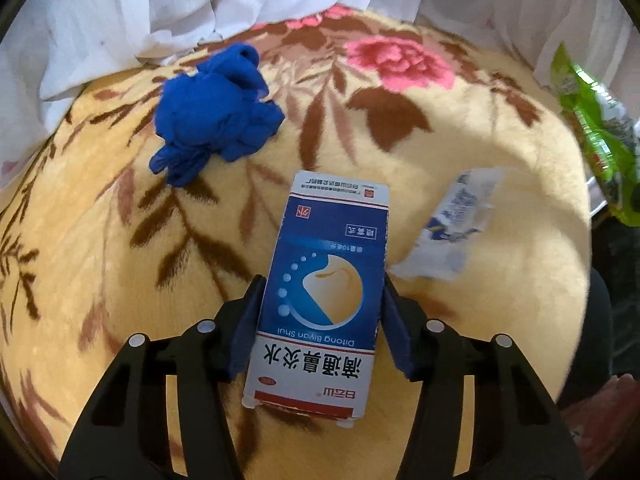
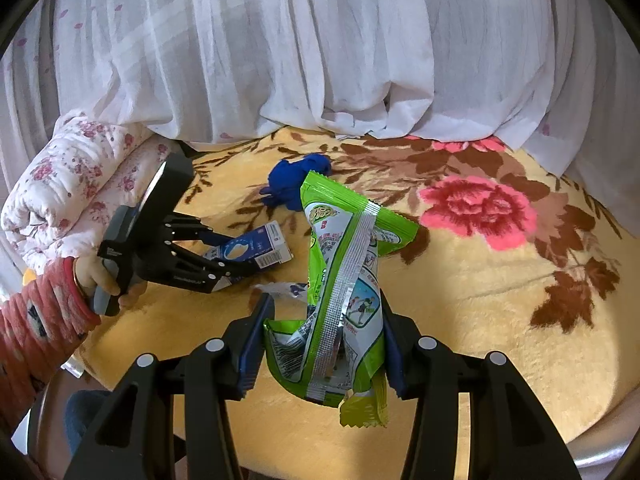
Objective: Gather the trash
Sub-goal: 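Lower both tools over the orange bucket and release the carton and snack bag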
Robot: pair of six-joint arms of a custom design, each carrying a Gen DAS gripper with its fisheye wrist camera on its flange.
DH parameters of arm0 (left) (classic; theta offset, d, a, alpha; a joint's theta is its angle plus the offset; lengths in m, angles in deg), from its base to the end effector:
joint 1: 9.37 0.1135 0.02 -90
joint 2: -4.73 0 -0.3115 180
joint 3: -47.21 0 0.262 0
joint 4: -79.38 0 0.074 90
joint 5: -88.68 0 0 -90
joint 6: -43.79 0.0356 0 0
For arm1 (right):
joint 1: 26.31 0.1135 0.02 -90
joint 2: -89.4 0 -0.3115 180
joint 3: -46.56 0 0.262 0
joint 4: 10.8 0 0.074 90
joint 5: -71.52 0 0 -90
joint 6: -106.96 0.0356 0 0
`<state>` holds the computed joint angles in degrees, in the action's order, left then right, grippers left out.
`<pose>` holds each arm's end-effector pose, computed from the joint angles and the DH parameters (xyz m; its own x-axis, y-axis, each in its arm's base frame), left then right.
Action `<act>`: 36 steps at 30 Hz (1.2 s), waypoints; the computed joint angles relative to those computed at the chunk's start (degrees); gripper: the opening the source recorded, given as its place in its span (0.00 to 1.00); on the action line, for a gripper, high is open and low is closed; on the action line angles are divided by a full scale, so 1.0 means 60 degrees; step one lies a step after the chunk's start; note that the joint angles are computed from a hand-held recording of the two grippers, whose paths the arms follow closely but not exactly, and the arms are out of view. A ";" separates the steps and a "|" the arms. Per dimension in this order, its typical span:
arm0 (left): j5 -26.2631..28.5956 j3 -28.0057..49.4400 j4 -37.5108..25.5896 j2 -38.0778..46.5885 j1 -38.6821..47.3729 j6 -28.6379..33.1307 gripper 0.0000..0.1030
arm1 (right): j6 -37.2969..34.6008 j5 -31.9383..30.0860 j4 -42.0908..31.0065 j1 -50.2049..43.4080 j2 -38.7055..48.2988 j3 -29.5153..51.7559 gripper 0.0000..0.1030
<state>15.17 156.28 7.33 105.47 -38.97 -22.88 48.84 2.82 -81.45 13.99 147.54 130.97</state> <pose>0.3299 -0.1990 0.3605 -0.4850 0.7123 -0.5074 0.8440 0.5332 -0.0584 0.1358 0.0982 0.4191 -0.6666 0.0798 -0.7411 -0.0618 0.9849 0.1617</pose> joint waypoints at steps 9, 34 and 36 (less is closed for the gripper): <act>0.1098 -0.1647 -0.0310 -0.2866 0.0583 -0.0128 0.52 | 0.1924 0.2042 -0.1498 0.3473 0.0221 0.0832 0.48; 0.1353 -0.9283 -0.1464 -1.0250 -0.0649 -0.3745 0.52 | 0.5202 -0.0082 -0.0283 0.8526 0.2160 -0.1568 0.48; 0.0883 -0.9707 -0.0956 -1.0027 -0.1330 -0.4684 0.52 | 0.5216 -0.0547 0.0123 0.8265 0.2286 -0.1971 0.48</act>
<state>20.47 98.04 1.60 45.31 -46.95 -50.98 80.14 -0.47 -80.71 63.58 161.25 119.14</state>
